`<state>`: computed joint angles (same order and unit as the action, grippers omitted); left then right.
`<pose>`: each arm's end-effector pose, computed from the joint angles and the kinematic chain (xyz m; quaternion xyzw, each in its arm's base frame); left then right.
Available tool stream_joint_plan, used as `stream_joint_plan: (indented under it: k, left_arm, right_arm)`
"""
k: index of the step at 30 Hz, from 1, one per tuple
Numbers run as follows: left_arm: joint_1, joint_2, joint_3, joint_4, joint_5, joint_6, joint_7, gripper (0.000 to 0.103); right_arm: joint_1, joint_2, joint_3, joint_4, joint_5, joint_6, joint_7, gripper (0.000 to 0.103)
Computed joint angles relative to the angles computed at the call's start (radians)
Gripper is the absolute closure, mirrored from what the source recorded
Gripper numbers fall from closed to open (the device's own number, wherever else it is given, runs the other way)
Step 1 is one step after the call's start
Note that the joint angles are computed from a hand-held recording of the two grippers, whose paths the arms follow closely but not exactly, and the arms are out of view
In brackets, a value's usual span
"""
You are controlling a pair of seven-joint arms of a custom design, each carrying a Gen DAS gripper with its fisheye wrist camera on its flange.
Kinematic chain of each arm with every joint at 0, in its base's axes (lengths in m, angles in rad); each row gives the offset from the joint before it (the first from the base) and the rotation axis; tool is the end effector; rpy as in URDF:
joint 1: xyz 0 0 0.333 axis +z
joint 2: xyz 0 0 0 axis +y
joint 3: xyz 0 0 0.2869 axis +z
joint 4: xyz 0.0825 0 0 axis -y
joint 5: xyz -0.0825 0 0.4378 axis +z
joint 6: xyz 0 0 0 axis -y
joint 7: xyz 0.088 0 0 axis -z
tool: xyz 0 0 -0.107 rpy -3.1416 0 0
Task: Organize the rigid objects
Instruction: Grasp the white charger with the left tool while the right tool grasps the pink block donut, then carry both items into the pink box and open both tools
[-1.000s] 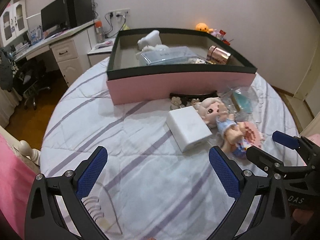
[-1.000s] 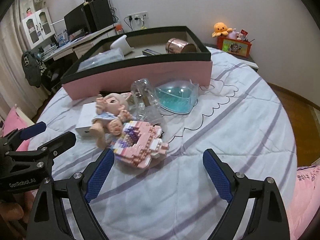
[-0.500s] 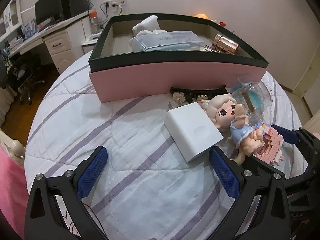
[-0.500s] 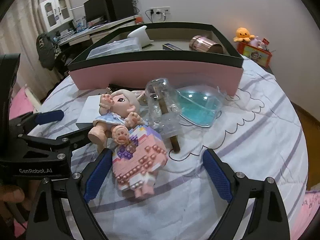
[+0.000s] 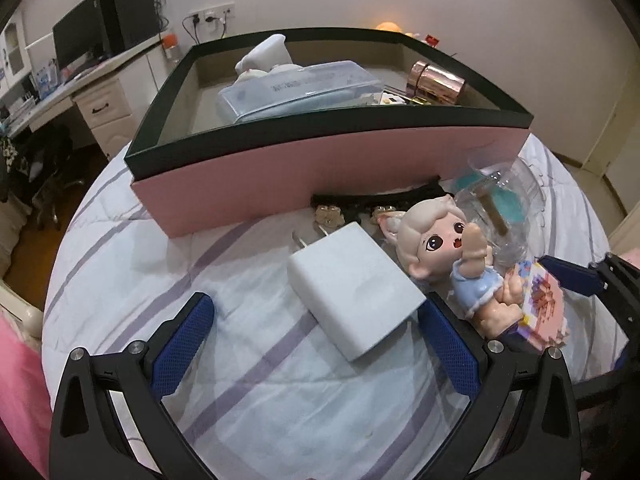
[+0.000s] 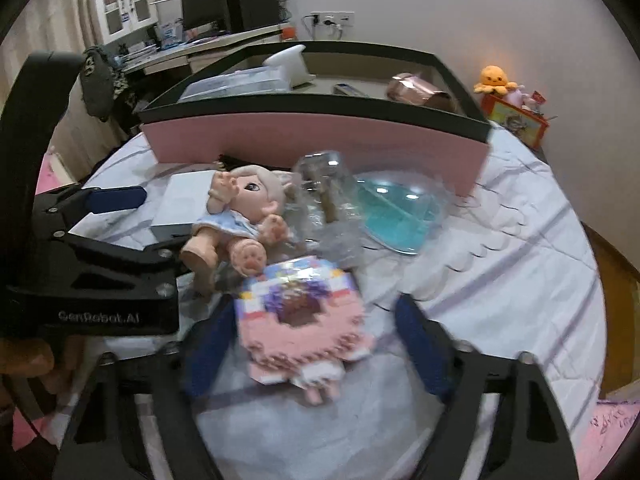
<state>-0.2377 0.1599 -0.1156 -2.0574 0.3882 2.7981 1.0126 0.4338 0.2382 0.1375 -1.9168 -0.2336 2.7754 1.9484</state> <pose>0.6103 -0.2424 0.3623 -0.6341 0.7119 -0.2333 0.1917 0.5786 0.3789 0.3846 -0.7844 0.5366 -0.1490 0.2730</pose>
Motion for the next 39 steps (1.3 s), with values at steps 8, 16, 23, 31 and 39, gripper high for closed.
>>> stream_joint_plan:
  k: [8, 16, 23, 31, 39]
  left_arm:
    - [0.004, 0.003, 0.009, 0.000, 0.000, 0.025, -0.003, 0.013]
    - [0.030, -0.023, -0.007, -0.046, -0.101, 0.097, 0.058, 0.039]
    - [0.042, -0.085, -0.009, -0.116, -0.121, 0.120, 0.060, 0.039]
    - [0.094, -0.178, -0.038, -0.187, -0.057, 0.148, 0.002, 0.039]
    - [0.155, -0.219, -0.072, -0.183, -0.023, 0.181, -0.007, 0.039]
  right_arm:
    - [0.021, -0.006, -0.028, -0.004, -0.079, -0.010, 0.064, 0.039]
    - [-0.005, -0.053, -0.013, -0.057, -0.042, 0.004, 0.077, 0.043]
    - [-0.021, -0.104, -0.007, -0.101, 0.002, 0.029, 0.078, 0.043]
    - [-0.022, -0.116, 0.000, -0.083, 0.017, 0.059, 0.055, 0.043]
    - [-0.027, -0.081, 0.005, 0.002, 0.047, 0.086, -0.016, 0.043]
